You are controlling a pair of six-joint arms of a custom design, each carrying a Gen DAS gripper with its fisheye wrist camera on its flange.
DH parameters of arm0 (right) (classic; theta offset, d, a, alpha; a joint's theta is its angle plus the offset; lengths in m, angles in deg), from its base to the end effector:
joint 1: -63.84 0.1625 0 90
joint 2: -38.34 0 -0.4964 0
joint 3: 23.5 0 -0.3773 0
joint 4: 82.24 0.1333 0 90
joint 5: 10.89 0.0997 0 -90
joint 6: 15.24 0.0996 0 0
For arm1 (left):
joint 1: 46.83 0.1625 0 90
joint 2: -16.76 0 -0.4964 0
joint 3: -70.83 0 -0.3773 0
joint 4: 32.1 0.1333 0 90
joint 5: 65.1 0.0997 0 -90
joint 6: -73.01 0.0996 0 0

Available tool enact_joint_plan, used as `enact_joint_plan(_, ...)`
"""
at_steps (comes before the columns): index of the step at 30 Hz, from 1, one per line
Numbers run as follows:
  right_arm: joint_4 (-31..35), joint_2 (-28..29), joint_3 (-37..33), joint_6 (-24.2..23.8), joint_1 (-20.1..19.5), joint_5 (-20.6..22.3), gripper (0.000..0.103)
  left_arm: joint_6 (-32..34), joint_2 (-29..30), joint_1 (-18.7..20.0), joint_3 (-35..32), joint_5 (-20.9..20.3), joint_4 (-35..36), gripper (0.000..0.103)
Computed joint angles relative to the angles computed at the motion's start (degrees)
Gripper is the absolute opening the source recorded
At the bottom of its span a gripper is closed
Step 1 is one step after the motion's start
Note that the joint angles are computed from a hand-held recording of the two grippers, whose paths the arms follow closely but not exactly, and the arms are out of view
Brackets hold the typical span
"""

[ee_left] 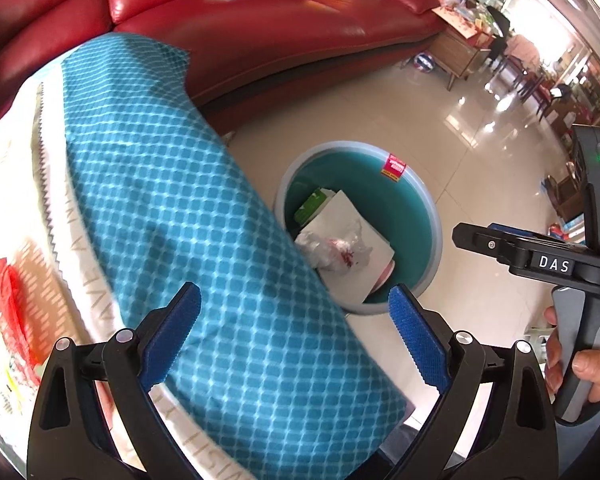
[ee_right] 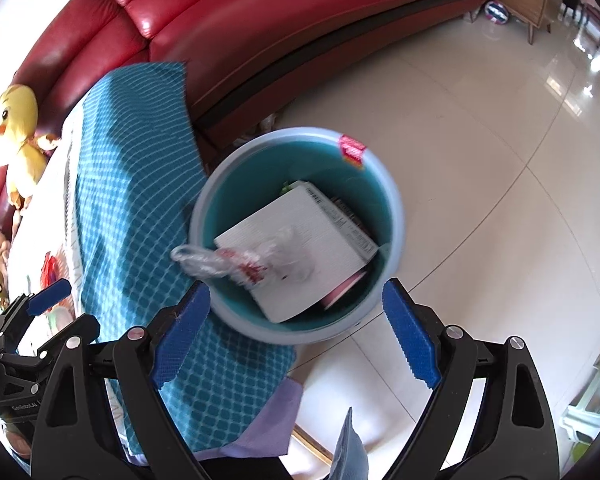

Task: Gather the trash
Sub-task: 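Return to the bed and grasp the red snack packet with the left gripper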

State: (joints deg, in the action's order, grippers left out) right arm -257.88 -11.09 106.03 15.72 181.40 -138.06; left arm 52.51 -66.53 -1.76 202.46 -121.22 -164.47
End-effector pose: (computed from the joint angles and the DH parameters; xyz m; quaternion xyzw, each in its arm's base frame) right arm 0.2937 -0.4047 0.0985 -0.0435 -0.9459 0.1956 0.2553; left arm -0.1484 -0.4161 0.2810 0.2170 0.9305 -0.1153 0.2717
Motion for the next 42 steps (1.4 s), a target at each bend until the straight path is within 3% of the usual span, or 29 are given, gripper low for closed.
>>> enact_joint_plan(21,10.0,9.4,-8.9,5.6,12.7,4.3,0.084,-9.9,-27.5,-2.5,3.4,2.5,22.9,0.095)
enact_joint_plan(28,10.9,13.3,-12.5,6.0,16.5,7.6,0.084,-15.3,-37.8,-4.7,1.4,4.6,37.8,0.095)
enact_joint_plan(35,11.8,16.8,-15.9,6.2,19.0,10.6,0.084,-25.2,-47.5,-8.6,-1.7,6.5,55.8,0.095)
enact_joint_plan(39,13.1,18.5,-17.9,5.7,19.9,11.7,0.084,-28.1,-51.0,-7.3,-2.4,6.0,60.8,0.095)
enact_joint_plan(42,14.4,19.3,-19.0,5.2,20.2,12.2,0.084,-25.3,-51.6,-3.0,-1.6,5.7,58.2,0.095)
